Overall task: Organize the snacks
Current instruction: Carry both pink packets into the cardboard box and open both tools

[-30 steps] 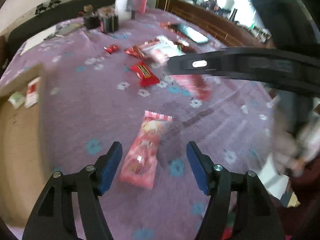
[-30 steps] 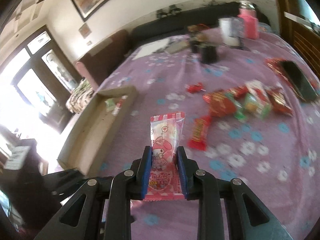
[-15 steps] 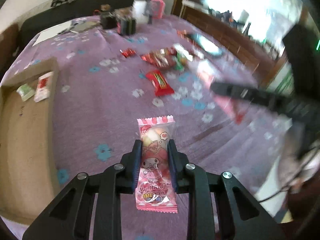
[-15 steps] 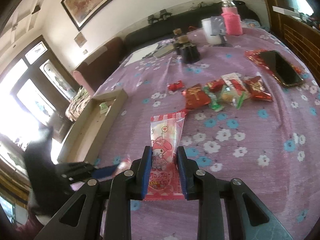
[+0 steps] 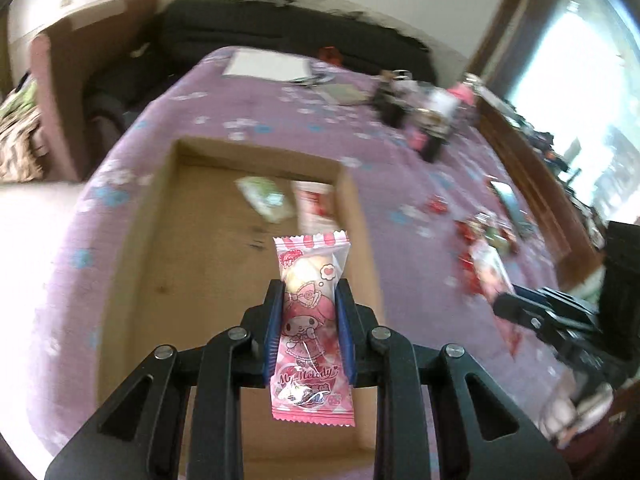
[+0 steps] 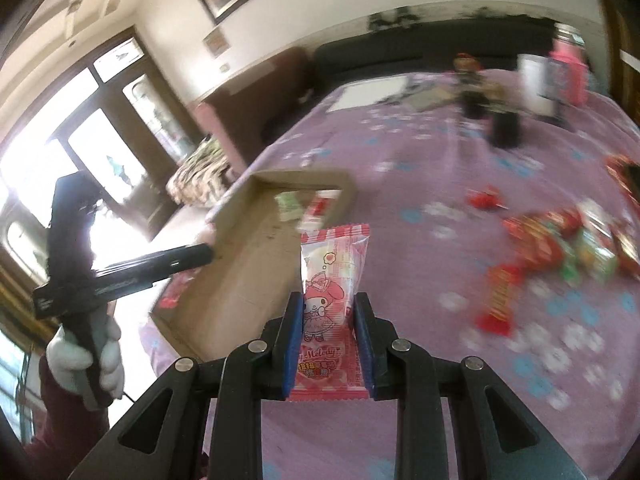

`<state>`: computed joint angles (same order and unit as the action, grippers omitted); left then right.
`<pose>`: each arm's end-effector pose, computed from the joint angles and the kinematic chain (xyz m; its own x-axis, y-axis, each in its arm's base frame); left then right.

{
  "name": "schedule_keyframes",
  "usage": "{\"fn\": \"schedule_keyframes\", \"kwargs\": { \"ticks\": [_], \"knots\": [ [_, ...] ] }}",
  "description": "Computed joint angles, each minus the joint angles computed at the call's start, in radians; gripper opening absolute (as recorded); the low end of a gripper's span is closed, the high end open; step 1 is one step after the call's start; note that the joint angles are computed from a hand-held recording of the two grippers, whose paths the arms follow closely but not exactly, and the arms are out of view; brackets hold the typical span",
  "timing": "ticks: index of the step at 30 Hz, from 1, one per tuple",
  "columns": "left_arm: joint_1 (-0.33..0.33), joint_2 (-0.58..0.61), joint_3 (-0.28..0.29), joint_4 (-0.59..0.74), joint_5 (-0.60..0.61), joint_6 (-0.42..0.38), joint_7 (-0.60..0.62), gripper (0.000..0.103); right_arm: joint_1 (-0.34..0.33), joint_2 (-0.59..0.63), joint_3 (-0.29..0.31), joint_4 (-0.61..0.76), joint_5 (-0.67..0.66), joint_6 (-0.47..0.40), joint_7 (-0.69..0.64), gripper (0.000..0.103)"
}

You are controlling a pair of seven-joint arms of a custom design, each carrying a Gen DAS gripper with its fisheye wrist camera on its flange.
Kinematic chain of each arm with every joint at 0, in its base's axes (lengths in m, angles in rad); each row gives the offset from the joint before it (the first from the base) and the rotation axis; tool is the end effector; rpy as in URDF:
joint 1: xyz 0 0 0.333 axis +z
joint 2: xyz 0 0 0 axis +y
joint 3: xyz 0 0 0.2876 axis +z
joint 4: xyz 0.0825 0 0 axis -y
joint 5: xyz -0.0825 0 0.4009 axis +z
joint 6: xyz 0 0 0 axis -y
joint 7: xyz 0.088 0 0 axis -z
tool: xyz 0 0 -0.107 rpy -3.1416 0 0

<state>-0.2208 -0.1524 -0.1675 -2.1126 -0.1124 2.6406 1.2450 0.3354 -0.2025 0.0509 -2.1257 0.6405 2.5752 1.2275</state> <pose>0.5329 -0.2189 0.5248 -0.0779 -0.9585 0.2743 -0.8184 -0.0957 -0.5667 0.5233 0.2036 0.5355 0.3988 -0.8403 -0.3673 -0.7824 -0.1029 -0.6142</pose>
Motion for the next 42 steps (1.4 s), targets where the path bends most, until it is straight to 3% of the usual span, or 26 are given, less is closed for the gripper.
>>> {"fn": "schedule_keyframes", "kwargs": {
  "ticks": [5,8,12,20,26,30,38,39,42],
  "knots": [
    [0.048,0.104,0.013,0.091,0.043,-0.028,-0.046,0.022,0.022,0.196,0.038,0.217,-0.029,-0.054,0.05,0.025],
    [0.076,0.176,0.017,0.16,0.003,-0.044,-0.043,0.022,0.03,0.337,0.062,0.375,-0.066,-0.095,0.108,0.025],
    [0.108,0.254,0.011,0.228,0.022,-0.058,-0.077,0.022,0.053,0.513,0.074,0.577,-0.166,-0.143,0.212,0.025],
    [0.144,0.322,0.004,0.274,0.058,-0.053,-0.137,0.022,0.061,0.688,0.087,0.778,-0.229,-0.217,0.312,0.025],
    [0.161,0.316,-0.011,0.267,0.021,-0.037,-0.132,0.024,0.066,0.725,0.086,0.82,-0.257,-0.211,0.334,0.028],
    [0.152,0.288,-0.002,0.252,0.059,-0.04,-0.182,0.024,0.063,0.724,0.093,0.814,-0.252,-0.192,0.328,0.03],
    [0.128,0.151,-0.001,0.139,0.103,-0.01,-0.27,0.024,0.019,0.557,0.11,0.623,-0.172,-0.097,0.241,0.034],
    [0.121,0.129,-0.003,0.121,0.103,-0.004,-0.277,0.029,0.014,0.53,0.108,0.592,-0.161,-0.082,0.228,0.036],
    [0.094,0.064,-0.012,0.066,0.106,0.029,-0.298,0.057,-0.014,0.417,0.099,0.458,-0.099,-0.031,0.173,0.038]
  ]
}}
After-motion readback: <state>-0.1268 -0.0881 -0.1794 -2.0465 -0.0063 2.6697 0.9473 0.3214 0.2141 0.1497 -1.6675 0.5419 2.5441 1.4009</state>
